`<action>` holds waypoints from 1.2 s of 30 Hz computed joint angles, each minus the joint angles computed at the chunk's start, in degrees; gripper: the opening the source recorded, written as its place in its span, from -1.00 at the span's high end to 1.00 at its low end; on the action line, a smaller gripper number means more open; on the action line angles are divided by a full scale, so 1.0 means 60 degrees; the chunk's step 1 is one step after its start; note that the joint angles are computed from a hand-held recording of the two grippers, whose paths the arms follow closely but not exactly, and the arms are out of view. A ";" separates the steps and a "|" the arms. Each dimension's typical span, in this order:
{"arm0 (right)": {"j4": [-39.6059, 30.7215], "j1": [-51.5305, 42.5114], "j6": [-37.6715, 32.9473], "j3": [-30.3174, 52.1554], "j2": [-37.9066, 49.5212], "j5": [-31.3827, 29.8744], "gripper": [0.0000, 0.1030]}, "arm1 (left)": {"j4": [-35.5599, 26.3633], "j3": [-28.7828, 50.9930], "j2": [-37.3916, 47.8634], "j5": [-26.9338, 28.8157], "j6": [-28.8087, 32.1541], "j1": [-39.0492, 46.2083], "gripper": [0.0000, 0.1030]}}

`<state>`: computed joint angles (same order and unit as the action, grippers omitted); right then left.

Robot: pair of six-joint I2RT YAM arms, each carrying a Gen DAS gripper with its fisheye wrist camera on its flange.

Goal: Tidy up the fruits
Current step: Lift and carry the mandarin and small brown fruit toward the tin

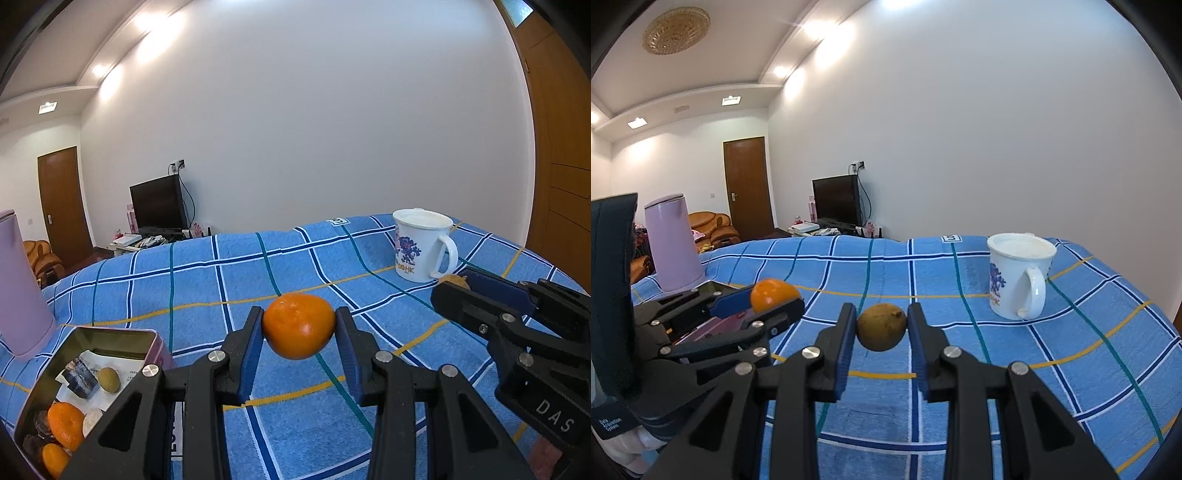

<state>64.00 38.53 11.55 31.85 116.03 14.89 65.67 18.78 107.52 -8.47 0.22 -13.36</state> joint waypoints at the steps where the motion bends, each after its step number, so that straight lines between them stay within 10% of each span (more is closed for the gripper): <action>1: -0.0015 0.0022 0.0014 0.0033 0.0016 -0.0008 0.39 | -0.0039 0.0018 0.0008 -0.0011 0.0005 0.0001 0.21; 36: -0.0549 0.1433 0.0355 0.0884 0.0349 0.0106 0.39 | 0.0106 -0.1660 -0.1042 0.0968 0.0440 0.1954 0.21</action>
<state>60.70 47.13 13.68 37.15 118.13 15.53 66.30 8.82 101.27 -2.67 2.86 -1.64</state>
